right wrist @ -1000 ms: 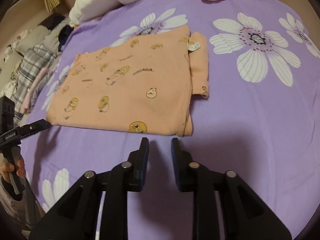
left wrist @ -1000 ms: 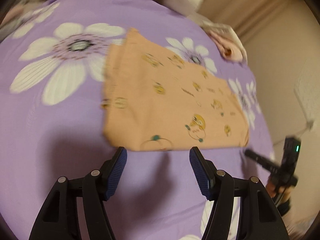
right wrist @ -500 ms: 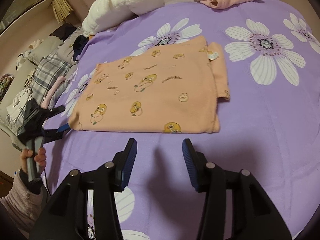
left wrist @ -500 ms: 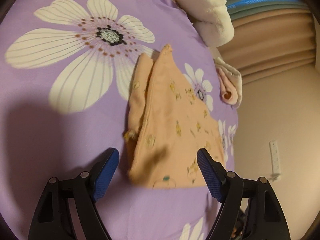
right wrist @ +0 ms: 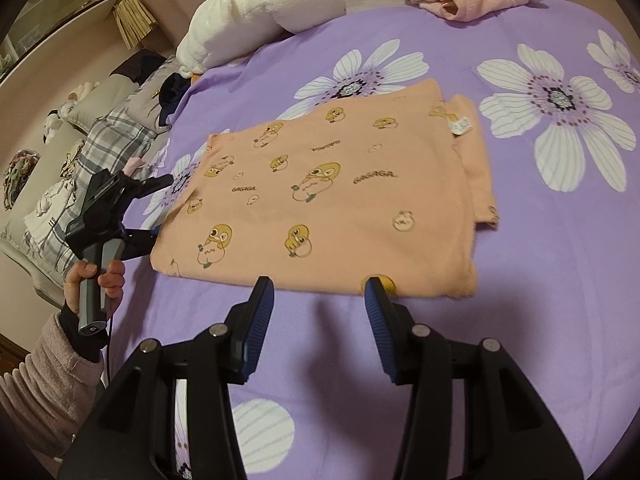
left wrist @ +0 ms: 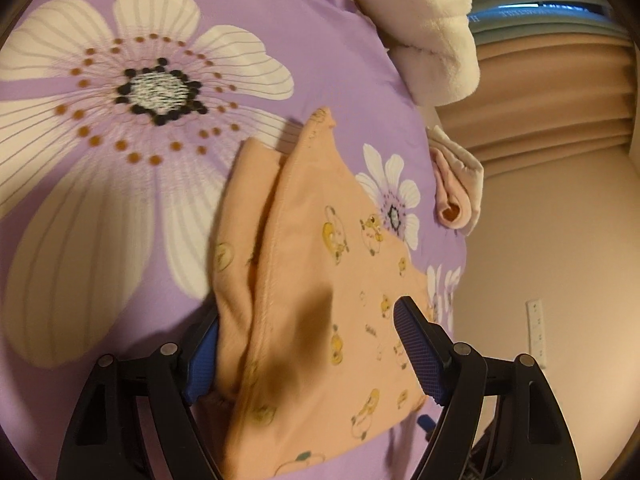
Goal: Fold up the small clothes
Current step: 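Grasp the side edge of the folded peach shirt with the left tool, then lift the held edge and fold it across the shirt with the left tool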
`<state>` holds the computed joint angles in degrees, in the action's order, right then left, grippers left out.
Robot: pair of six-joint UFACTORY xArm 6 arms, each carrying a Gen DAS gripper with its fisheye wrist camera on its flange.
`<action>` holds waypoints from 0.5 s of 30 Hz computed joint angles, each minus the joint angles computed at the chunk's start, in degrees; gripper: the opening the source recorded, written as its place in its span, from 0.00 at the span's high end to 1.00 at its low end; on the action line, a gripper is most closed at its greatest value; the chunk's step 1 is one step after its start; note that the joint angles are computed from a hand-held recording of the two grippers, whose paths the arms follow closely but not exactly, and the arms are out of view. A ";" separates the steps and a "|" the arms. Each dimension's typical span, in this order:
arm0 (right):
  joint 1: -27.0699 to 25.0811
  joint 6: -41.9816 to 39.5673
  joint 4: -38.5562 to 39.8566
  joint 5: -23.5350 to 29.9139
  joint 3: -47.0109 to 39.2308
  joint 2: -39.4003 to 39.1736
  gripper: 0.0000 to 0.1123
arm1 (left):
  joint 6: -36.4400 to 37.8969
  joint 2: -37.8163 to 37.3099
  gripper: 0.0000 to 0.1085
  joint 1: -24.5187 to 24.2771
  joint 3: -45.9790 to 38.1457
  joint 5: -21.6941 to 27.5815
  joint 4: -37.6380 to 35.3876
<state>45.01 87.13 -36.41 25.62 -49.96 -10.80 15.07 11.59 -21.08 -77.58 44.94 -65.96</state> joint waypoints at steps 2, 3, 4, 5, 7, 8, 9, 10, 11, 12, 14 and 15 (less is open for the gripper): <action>-0.69 -0.77 0.26 -1.09 -1.16 1.48 0.57 | -0.04 0.85 0.27 -0.48 -1.49 0.90 1.15; -1.01 -1.24 0.33 -1.52 -1.81 2.19 0.57 | -0.05 1.04 0.28 -0.69 -1.91 1.12 1.73; -1.42 -1.85 0.40 -1.93 -2.62 3.06 0.57 | 0.23 1.05 0.28 -0.93 -2.18 1.65 2.49; -1.82 -2.27 0.39 -2.15 -3.67 4.11 0.57 | 0.45 0.89 0.33 -1.23 -2.17 1.80 3.21; -2.58 -3.37 0.88 -2.68 -5.69 6.11 0.57 | -0.94 0.79 0.45 -1.94 -2.66 1.95 7.03; -3.01 -4.22 1.25 -2.92 -6.99 7.36 0.57 | -1.19 0.67 0.57 -2.12 -2.70 2.09 8.17; -3.35 -5.51 1.88 -2.89 -8.28 8.49 0.57 | -1.32 0.57 0.71 -2.20 -2.77 2.33 8.82; -3.57 -6.93 2.57 -2.35 -9.98 9.88 0.57 | -1.82 0.70 0.76 -2.25 -3.15 2.48 9.58; -3.88 -9.00 3.64 -1.46 -12.20 11.63 0.57 | -2.68 0.48 0.83 -2.29 -3.24 2.29 11.13; -4.23 -10.74 4.58 -0.86 -14.14 13.17 0.60 | -3.21 0.33 0.85 -2.34 -3.34 2.14 12.01; -5.18 -13.88 6.89 -0.44 -18.74 17.12 0.70 | -3.78 -0.30 0.88 -2.60 -3.27 1.30 13.42; -5.65 -15.48 8.35 -0.40 -20.41 18.62 0.74 | -3.79 -0.49 0.89 -2.77 -3.33 0.99 13.93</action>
